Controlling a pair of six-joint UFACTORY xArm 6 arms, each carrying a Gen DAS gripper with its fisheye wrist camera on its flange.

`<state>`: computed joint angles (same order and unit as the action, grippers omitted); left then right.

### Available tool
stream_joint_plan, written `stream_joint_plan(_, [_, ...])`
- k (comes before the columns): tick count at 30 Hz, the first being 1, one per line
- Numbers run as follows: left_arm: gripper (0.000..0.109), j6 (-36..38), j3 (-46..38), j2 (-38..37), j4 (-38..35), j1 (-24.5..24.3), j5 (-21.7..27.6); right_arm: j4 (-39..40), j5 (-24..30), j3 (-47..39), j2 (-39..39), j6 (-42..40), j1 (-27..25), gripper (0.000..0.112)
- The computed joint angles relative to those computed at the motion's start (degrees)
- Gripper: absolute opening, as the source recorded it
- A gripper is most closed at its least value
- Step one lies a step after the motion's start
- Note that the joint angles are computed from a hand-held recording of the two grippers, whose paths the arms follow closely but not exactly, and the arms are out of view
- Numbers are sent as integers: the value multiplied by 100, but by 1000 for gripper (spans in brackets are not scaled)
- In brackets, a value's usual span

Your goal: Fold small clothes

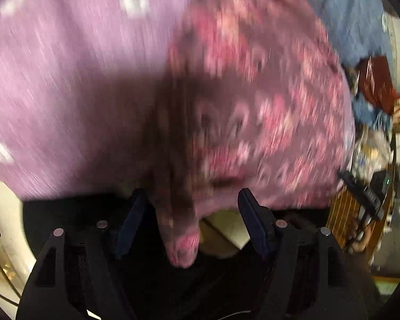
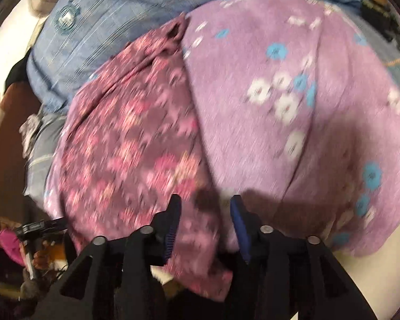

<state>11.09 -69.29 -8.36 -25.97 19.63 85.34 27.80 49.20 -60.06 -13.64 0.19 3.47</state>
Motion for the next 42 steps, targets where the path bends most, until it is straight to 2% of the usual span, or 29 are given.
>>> stream_joint_plan(2, [71,-3,215,-94,277,-138,39,164,243,91,-62,-249,15,49])
stream_joint_plan(3, [71,41,315,-183,460,-263,-91,156,355,107,-69,-337,39,49])
stream_joint_plan(8, [70,103,523,-391,850,-691,-396,-269,726,167,-84,-775,316,49])
stream_joint_plan(10, [52,90,616,-463,949,-756,-556,-737,724,206,-94,-840,532,43])
stream_joint_plan(11, [22,166,587,-435,941,-763,-488,-939,700,235,-117,-823,591,29])
stream_joint_plan(12, [6,193,551,-384,924,-802,-402,-1117,692,272,-141,-819,637,9])
stream_joint_plan(13, [5,232,550,-391,945,-823,-370,-1135,692,301,-164,-840,634,6])
stream_joint_plan(16, [3,595,611,-609,852,-860,-463,-629,540,512,-465,-1344,553,6])
stream_joint_plan(19, [3,987,450,-727,147,-676,-346,157,216,749,-933,-2217,559,6])
stream_joint_plan(22, [3,1227,169,-709,-785,-396,-326,683,-33,696,-1079,-2504,560,6])
stream_joint_plan(26, [3,1165,-276,-342,-1794,-84,-320,1565,-301,406,-864,-2747,401,5])
stream_joint_plan(30, [3,1018,-759,212,-2272,87,-471,2600,-620,-1,-435,-2963,308,5])
stream_joint_plan(31, [3,864,-993,424,-2323,60,-545,3049,-606,-191,-232,-3102,192,5])
stream_joint_plan(35, [3,539,-1596,966,-2538,41,-814,3936,-818,-820,500,-3183,107,6])
stream_joint_plan(39, [3,215,-2534,1782,-2825,-18,-1238,3895,-1102,-1802,1444,-2826,19,6])
stream_joint_plan(42, [3,-166,-3547,2625,-2857,-45,-1448,3900,-1109,-2623,2196,-2480,-87,6])
